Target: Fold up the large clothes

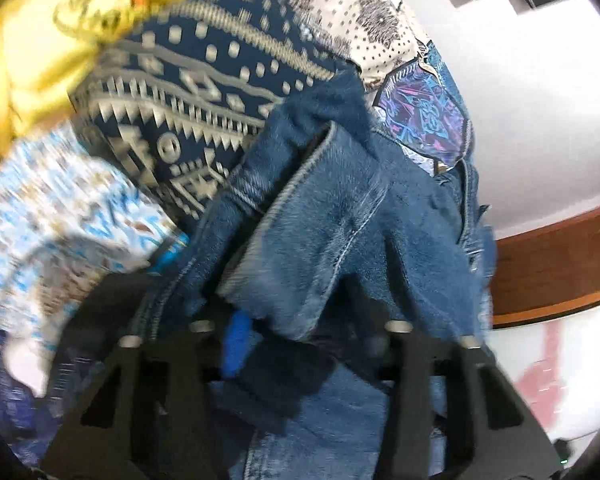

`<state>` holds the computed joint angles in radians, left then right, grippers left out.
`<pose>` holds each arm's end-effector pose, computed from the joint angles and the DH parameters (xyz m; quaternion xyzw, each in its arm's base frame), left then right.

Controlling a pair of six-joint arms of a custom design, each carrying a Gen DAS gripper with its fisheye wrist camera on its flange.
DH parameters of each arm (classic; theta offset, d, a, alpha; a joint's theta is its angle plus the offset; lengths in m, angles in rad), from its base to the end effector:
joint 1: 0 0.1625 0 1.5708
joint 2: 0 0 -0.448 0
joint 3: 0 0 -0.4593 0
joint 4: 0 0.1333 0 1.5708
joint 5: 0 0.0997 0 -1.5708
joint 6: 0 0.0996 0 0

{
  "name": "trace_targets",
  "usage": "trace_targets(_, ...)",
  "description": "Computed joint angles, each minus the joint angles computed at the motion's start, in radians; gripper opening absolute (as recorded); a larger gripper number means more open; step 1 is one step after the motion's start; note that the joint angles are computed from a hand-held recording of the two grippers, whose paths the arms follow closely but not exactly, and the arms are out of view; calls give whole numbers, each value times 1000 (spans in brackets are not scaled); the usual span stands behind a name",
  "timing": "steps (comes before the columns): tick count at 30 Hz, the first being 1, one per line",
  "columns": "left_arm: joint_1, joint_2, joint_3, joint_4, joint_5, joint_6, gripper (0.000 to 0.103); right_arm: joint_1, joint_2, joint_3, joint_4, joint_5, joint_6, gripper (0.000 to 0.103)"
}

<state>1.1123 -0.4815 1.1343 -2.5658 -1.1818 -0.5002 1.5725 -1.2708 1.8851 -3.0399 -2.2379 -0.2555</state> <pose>-0.2391 -0.8709 0.0376 -0.0531 0.9659 -0.2361 0.0919 0.0728 -0.6321 0.3496 -0.0243 -0.8702 0.3508 0.3451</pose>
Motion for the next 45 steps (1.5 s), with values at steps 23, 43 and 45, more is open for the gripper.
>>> trace_targets(23,-284,190,-272,-25,55,446,10,-71,-197,143,-102,98,15,103)
trace_targets(43,-334,345,-341,413,-90,454,13,-178,-318,211,-48,85,94,103)
trace_targets(45,-337,317,-310,404,-97,464,26,-183,-323,211,-46,89,93,103)
